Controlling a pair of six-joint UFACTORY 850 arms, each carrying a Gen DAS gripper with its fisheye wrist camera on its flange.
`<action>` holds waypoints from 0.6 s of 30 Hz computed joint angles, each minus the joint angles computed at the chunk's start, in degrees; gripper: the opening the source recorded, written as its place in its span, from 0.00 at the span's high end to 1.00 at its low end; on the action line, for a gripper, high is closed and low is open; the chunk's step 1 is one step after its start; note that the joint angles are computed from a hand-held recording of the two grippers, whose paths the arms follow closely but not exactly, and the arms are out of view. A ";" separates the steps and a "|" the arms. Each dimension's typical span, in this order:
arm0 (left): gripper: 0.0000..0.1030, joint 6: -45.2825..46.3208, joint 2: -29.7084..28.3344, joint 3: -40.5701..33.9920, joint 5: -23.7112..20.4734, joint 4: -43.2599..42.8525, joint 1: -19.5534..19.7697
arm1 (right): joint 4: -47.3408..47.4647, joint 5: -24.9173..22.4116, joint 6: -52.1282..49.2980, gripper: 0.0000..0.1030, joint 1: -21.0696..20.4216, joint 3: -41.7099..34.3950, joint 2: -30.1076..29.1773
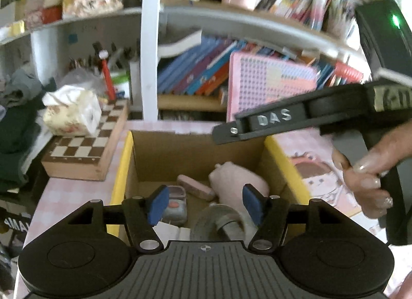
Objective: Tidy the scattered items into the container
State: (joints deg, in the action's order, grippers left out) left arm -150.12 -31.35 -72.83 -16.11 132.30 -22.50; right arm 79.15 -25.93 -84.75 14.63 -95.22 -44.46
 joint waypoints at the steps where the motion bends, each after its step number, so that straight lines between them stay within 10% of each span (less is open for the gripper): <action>1: 0.37 -2.18 1.08 1.37 -1.13 2.05 -0.27 | 4.16 0.66 -3.92 0.55 -0.14 2.73 1.86; 18: 0.24 -6.31 18.10 24.38 -16.72 -1.34 -7.76 | 63.91 1.00 -59.37 0.55 -0.50 41.76 27.43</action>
State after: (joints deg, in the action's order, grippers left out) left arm -156.42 -13.25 -48.45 -32.83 130.97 -30.26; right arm 143.06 -24.93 -144.12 14.13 -53.46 -17.03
